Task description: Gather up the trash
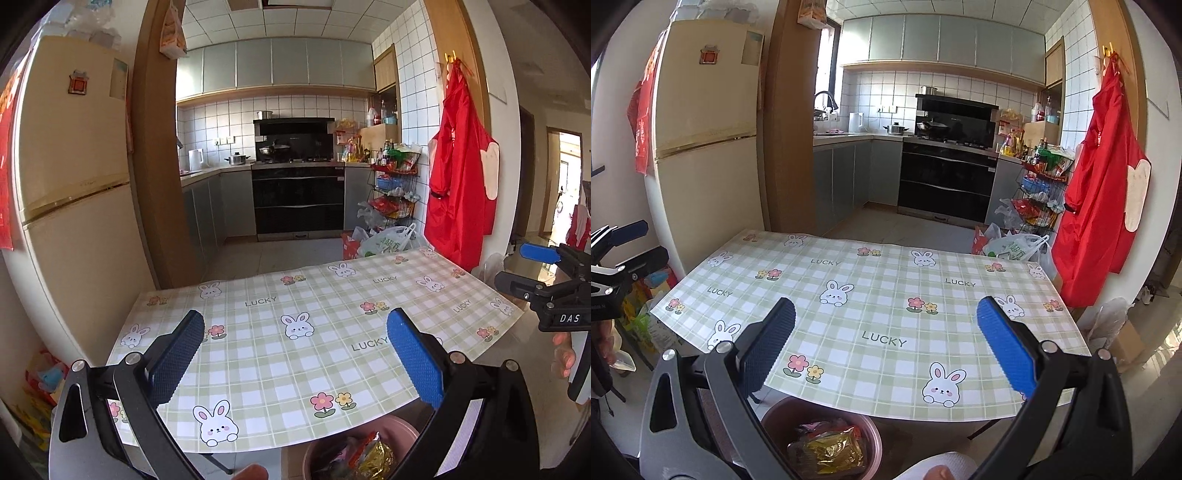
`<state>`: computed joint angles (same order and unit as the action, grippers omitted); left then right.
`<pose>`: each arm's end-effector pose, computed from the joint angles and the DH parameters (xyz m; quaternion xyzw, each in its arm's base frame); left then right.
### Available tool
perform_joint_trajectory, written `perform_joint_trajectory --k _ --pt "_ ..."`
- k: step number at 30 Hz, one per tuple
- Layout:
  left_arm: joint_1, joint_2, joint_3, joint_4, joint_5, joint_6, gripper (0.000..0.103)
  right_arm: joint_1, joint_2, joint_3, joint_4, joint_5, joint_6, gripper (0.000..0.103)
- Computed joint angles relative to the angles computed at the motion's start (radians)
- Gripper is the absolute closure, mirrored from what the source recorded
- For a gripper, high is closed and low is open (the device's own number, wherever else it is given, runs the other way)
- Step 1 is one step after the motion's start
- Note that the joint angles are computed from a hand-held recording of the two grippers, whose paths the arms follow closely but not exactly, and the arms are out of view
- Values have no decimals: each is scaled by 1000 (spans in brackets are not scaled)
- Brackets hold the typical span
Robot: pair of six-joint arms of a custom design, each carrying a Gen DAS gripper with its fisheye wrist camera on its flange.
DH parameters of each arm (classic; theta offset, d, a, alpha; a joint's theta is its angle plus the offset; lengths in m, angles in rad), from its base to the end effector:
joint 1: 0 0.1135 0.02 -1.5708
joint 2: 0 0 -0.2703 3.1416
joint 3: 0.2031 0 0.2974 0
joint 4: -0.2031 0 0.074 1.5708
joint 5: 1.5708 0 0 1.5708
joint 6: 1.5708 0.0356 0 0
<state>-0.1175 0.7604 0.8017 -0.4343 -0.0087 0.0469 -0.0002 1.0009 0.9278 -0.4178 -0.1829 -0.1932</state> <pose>0.2125 -0.0248 0.3298 0.0659 0.8289 -0.0160 0.5552 0.2652 0.0064 0.3282 -0.1290 0.8457 0.0285 0.5171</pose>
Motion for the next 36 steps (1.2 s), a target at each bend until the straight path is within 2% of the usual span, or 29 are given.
perform_joint_trajectory --k 36 --pt "-15 -13 22 -11 3 0 6 0 5 4 -3 31 37 6"
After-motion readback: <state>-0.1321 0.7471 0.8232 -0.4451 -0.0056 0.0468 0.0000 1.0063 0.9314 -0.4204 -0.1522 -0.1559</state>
